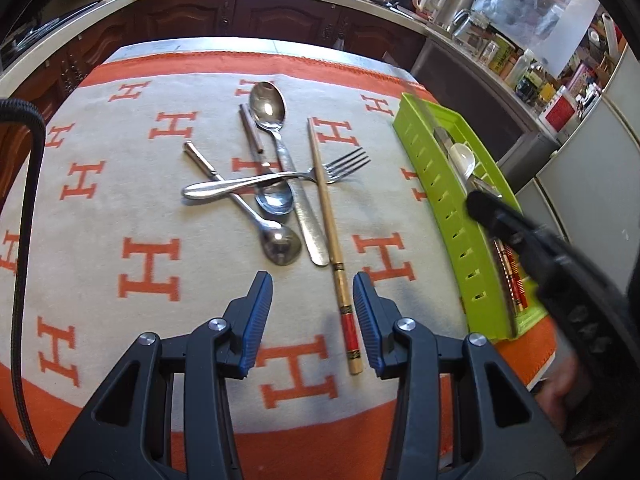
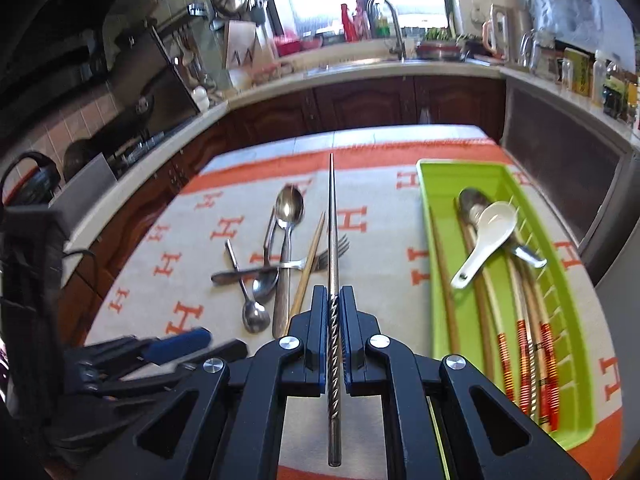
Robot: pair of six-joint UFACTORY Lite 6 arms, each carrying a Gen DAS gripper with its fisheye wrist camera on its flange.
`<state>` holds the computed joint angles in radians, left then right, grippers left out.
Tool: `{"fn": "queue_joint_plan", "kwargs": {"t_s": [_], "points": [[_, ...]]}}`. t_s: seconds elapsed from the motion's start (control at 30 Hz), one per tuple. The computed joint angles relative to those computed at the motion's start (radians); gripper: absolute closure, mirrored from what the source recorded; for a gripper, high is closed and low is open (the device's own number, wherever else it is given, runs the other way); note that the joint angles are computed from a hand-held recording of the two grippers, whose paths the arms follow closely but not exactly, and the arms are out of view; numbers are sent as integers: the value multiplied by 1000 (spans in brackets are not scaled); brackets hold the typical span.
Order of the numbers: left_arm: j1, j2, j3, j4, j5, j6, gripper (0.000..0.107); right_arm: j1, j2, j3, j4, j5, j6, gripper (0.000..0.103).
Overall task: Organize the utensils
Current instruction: 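Grasp a twisted metal chopstick with the right tool while the left tool grasps a red-tipped chopstick, then lower both held chopsticks into the green tray and open both tools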
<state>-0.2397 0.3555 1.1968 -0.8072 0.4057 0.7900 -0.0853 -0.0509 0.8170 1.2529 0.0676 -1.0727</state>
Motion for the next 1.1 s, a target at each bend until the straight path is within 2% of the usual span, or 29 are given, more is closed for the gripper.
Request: {"fn": "queue_joint_plan", "kwargs": {"t_s": [0.07,0.2,0.33,0.4,0.47,0.6,0.67,0.8,0.9,1.0,1.1], "points": [[-38,20,13,66,-24,-80,68,-29,-53,-21,84,4,-92,98],[-105,71,48,236,-63,-284,69,-129,-122,-45,-7,51,-17,98],[-154,114,76,426,-91,-502,70,-264,-108,-35,-33,129,-27,98],[-171,123,86,501,-100,-592,75,-332,-83,-20,-54,179,-37,98],[-184,131,94,581,-110,-687,87,-389,-45,-1,-71,220,-56,98],[-198,141,102,710,-122,-836,96,-465,28,19,-56,291,-132,98],[-201,145,107,726,-121,-858,102,-472,66,28,-31,300,-176,98],[-201,131,86,727,-134,-863,102,-436,139,61,-82,288,-149,96],[-198,119,67,662,-146,-810,102,-414,116,33,-49,268,-180,90],[-197,104,49,617,-154,-775,102,-422,95,17,-24,293,-208,81],[-200,77,23,601,-174,-765,102,-438,80,9,-6,325,-212,81]]}}
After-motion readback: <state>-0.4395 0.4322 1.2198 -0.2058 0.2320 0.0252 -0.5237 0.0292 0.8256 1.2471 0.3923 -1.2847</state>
